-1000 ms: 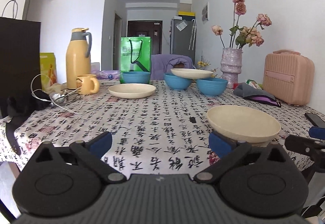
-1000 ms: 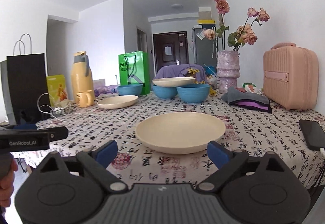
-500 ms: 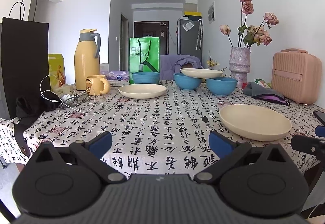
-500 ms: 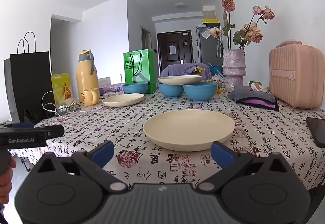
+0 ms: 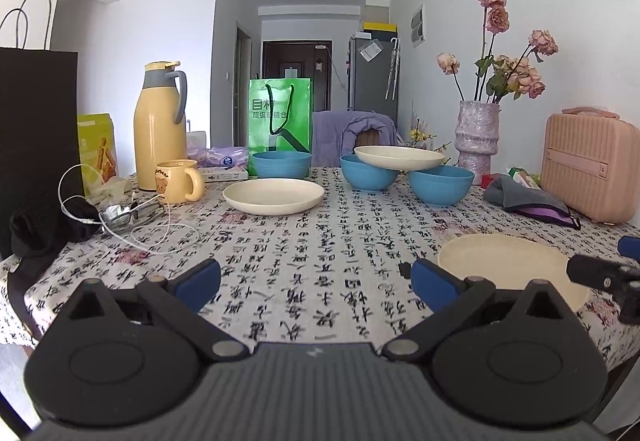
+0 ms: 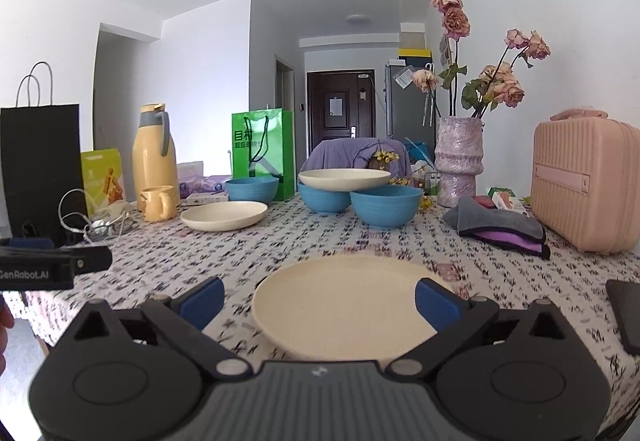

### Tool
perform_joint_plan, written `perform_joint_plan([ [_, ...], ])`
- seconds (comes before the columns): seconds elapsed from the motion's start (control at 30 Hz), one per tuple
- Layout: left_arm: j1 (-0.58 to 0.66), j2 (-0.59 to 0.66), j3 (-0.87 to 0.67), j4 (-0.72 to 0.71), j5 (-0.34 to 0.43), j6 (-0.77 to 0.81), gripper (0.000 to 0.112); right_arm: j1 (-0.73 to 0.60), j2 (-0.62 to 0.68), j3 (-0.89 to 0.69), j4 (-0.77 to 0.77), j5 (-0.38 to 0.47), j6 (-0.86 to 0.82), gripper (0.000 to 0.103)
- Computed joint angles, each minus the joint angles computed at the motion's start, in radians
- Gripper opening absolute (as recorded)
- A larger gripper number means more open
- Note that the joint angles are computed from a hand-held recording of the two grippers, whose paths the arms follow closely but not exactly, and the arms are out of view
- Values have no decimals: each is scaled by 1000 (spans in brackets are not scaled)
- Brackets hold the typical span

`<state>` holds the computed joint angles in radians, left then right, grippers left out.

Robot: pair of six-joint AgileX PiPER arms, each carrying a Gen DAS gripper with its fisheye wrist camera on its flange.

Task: Organize plates and bowls
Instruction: 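Move both grippers toward the cream plate resting on the blue bowl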

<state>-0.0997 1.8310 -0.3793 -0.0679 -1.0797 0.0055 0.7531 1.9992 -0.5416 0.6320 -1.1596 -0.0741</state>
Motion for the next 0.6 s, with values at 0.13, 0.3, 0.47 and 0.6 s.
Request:
perform_joint_plan([
  [0.13,3,-7,-112,18,126,-5,103,-101,-46,-61,-85,99,-12,102],
  [0.3,21,1,-281,86,320,-76,103,-212,-69,-170,-148,219,-41,102],
  [0.47,17,45,-452,105,454,-91,103,-323,-77,-286,-251,372,-8,102],
  [0.6,23,86,-617,174,609,-145,103,-431,-77,-397,-433,530,157,102],
])
